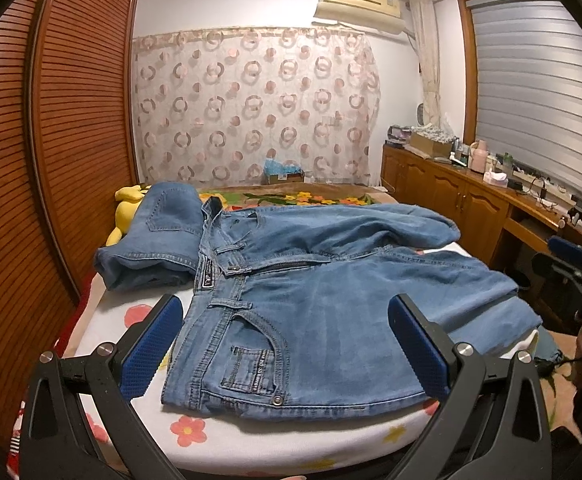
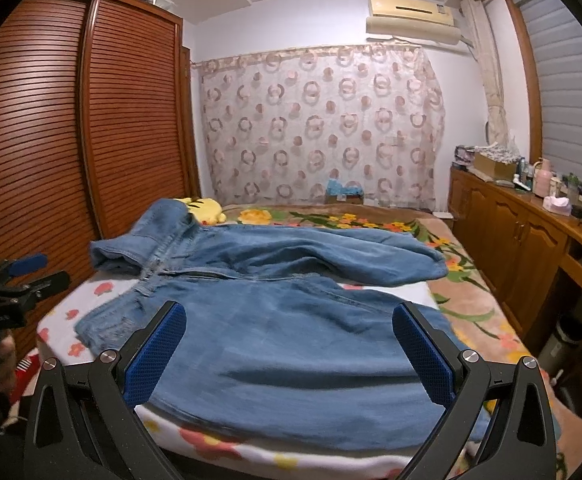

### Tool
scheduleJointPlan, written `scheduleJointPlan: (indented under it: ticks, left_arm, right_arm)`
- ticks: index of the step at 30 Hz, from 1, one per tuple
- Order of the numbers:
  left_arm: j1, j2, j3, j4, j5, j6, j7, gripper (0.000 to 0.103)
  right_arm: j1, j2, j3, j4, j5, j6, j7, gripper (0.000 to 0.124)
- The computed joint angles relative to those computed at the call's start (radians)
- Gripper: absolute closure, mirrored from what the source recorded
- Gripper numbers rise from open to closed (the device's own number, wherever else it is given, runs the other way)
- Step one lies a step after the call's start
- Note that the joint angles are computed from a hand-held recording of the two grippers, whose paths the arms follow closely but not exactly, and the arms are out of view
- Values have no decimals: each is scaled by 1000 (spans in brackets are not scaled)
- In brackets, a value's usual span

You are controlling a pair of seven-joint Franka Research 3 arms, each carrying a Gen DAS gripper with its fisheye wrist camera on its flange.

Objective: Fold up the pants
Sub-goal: 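Move the right gripper to the jeans edge and close on it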

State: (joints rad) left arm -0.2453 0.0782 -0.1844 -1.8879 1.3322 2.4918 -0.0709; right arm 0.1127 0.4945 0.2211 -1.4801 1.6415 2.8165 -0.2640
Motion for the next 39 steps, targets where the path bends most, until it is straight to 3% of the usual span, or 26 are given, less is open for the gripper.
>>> scheduleJointPlan:
  ticks: [7,13,18,19,20,25,31,39]
  left_arm:
    - [25,6,18,-31,-6,58,-14,0]
    - [49,26,34,-45,-19,103,-9,0]
    - [63,25,44,-73,-30,136,-7,0]
    - [65,28,45,-74,-36,141,-5,0]
    - [67,33,46,-74,-45,140,1,0]
    - [67,54,53,-69,-78,145,32,0]
    - [72,71,65,-75,-108,166,53,0]
    - [84,69,82,-103,-101,193,8,0]
  right_arm:
    - [-6,48,1,55,-53,57,43,21]
    - [-4,74,15,67,-171,123,164,27]
    - [24,91,-2,72,-335,196,348,44]
    - [30,94,-9,69,-371,200,386,53]
    - [39,88,-21,62,-420,187,435,60]
    - [136,97,-146,46,-683,173,724,71]
    - [155,50,-178,-14,-833,132,924,71]
    - [54,25,-93,-40,-918,85,1010,71]
